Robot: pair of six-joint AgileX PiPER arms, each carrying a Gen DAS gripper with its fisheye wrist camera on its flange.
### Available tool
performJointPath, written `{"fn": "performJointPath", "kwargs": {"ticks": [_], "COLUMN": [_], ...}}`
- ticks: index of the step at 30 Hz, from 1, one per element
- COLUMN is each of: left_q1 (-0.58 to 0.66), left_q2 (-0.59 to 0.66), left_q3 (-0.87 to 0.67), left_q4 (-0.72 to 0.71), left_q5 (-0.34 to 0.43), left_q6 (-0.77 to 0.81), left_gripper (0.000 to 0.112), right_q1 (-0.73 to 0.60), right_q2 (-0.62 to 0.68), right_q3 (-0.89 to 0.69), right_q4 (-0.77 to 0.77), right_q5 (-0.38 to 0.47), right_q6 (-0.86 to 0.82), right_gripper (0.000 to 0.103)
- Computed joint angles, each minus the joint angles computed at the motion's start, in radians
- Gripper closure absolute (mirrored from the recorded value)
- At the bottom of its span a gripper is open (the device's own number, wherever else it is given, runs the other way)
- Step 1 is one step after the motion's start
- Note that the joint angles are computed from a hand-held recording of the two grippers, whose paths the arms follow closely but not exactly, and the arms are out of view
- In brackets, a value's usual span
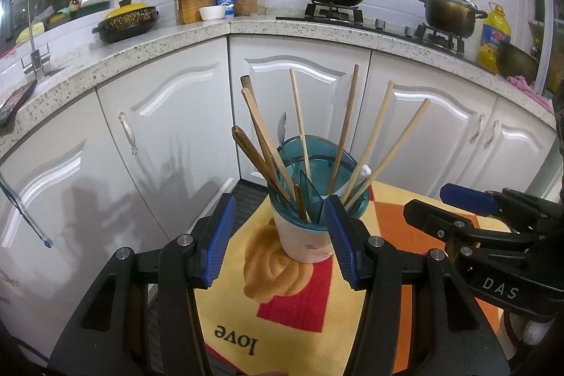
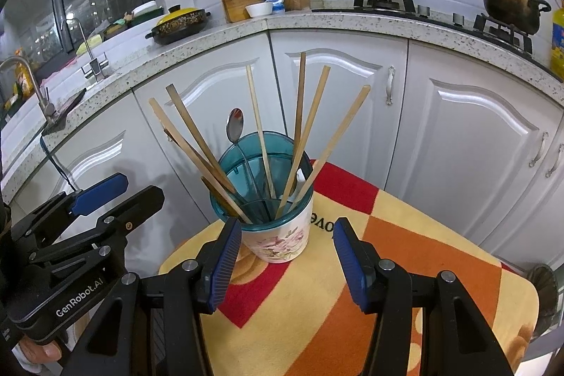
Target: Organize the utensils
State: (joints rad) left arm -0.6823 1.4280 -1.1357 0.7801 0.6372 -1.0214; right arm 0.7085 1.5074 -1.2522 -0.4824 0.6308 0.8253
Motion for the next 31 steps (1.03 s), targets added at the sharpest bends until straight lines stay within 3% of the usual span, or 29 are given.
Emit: {"fn": "performJointPath", "kwargs": {"ticks": [17, 31], "left_q1": [-0.008, 0.017], "left_q2": [0.005, 0.022], "left_q3": [0.001, 0.012], "left_q4": [0.001, -0.042], "left_q5": [0.001, -0.057], "left_q6": [-0.005, 0.048], "left_gripper": [0.060, 0.060], "right_q1": [0.000, -0.045], "right_q2": [0.014, -0.014], "right_q3": [-0.007, 0.071], "right_q4": [0.014, 0.043], "right_q5": [0.002, -0.045], "right_q6": [-0.019, -0.016], "right_gripper": [0.050, 0.050]}}
